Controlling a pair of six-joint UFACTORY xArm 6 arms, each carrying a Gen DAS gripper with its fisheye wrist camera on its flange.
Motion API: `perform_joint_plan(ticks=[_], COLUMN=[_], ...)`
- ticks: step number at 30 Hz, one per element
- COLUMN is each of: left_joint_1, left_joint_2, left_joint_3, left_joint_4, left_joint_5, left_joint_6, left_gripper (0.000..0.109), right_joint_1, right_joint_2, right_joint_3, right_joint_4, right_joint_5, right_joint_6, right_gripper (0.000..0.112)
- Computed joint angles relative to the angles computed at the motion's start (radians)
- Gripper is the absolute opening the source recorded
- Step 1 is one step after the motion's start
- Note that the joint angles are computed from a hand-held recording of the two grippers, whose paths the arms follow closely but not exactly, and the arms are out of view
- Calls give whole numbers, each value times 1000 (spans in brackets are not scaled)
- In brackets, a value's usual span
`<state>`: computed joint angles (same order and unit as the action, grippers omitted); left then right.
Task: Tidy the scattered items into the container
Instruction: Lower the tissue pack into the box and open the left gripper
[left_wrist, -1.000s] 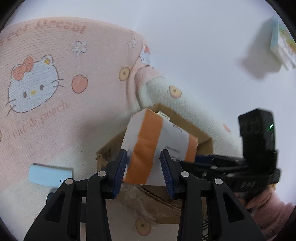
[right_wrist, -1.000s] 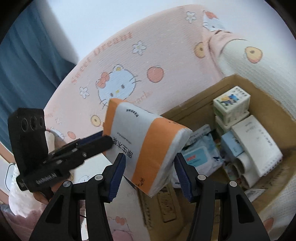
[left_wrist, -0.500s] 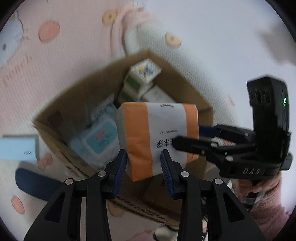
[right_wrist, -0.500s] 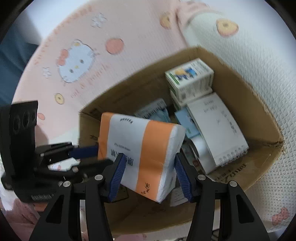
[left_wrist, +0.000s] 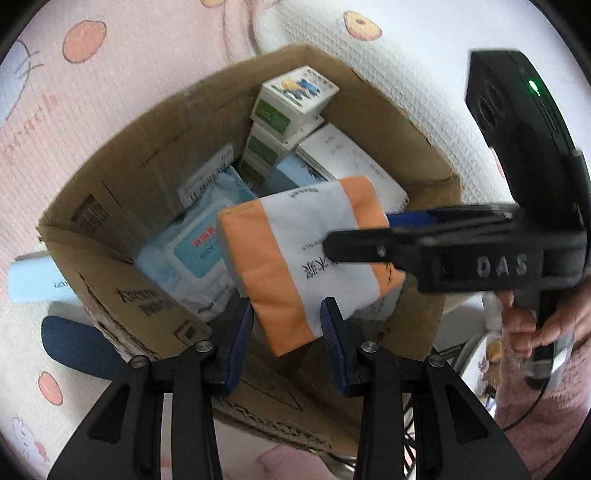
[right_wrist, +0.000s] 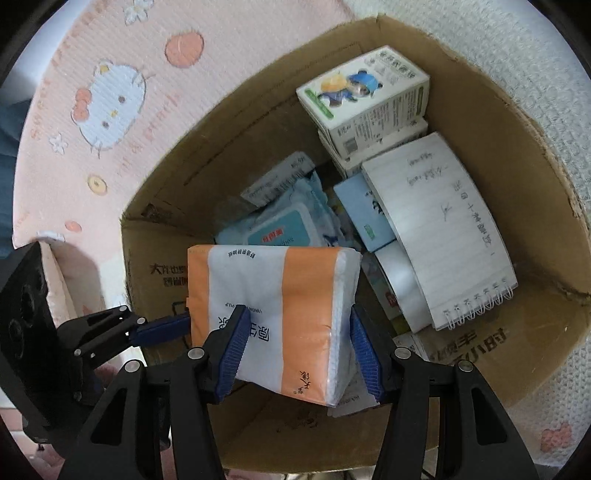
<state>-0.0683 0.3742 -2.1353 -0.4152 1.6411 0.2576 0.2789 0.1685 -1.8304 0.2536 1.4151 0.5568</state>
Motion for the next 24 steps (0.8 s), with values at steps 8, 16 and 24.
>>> perform_joint_plan(ticks=[8,16,24], left_joint_1=[-22,-16,5], left_joint_2=[-9,16,-60], left_joint_3=[-15,-60,71], left_joint_4=[13,36,45], left_joint_5=[102,120,-46], left_joint_6=[46,27,30], left_gripper=[41,41,42], right_joint_1=[-31,3,143], right_joint_2=[102,148,269], right_joint_3=[-123,-190,-474], right_joint_4=[33,-35,-342], right_joint_5=[182,247,445], right_joint_6=[-55,-48,-56], right_gripper=[53,53,57])
